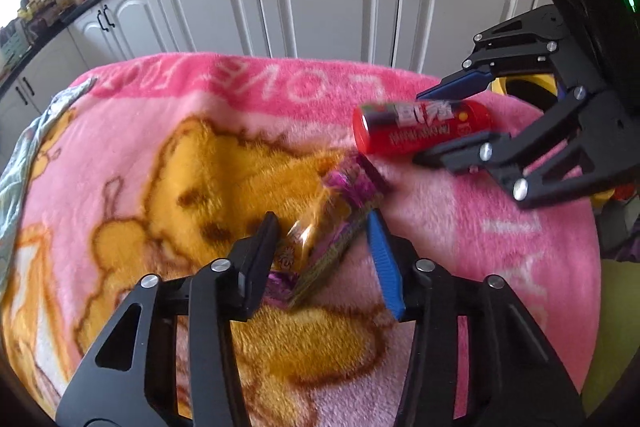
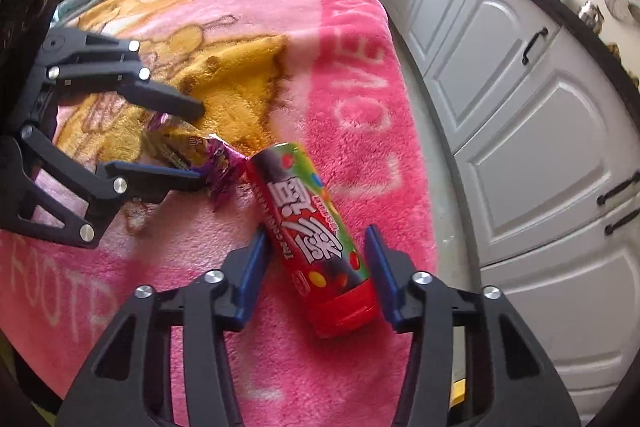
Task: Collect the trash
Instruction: 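Grasp the purple wrapper with left tool while right tool grasps the red candy tube, then carry the purple wrapper and red candy tube with both tools over the bin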
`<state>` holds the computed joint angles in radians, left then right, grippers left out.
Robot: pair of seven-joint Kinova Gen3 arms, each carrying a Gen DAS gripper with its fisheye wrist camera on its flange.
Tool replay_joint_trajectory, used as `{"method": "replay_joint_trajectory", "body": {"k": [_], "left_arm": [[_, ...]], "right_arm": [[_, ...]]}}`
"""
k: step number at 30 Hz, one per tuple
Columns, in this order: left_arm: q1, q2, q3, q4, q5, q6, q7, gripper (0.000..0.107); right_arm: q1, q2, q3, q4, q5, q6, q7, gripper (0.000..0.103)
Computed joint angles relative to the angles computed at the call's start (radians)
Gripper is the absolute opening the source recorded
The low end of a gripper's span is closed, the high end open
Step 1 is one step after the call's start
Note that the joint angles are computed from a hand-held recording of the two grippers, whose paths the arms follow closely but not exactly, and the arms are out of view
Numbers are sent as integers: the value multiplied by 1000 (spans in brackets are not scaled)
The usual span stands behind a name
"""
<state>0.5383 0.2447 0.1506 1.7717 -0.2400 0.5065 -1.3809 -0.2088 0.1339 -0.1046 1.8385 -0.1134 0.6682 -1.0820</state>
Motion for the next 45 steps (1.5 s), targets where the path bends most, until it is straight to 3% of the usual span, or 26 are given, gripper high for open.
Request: {"method": "replay_joint_trajectory", "body": {"k": [8,14,19,29,45], "left_arm": [[78,-7,-32,0,-104,45,155,14],[107,-22,-29,7,-171,74,295,7],[79,-59,10,40,-129,55,340,5],[165,-101,52,59,-234,59,535,5],[284,-80,96,-56,-371,123,721,5]], "right_arm": [[33,-44,6,61,-108,-14,3,32],[52,-80,19,100,-178,-3,35,32],[59,-122,33,144,-232,6,73,32],[71,-246,98,252,-322,26,144,32],[96,-503,313,320,-374,129,243,32]]}}
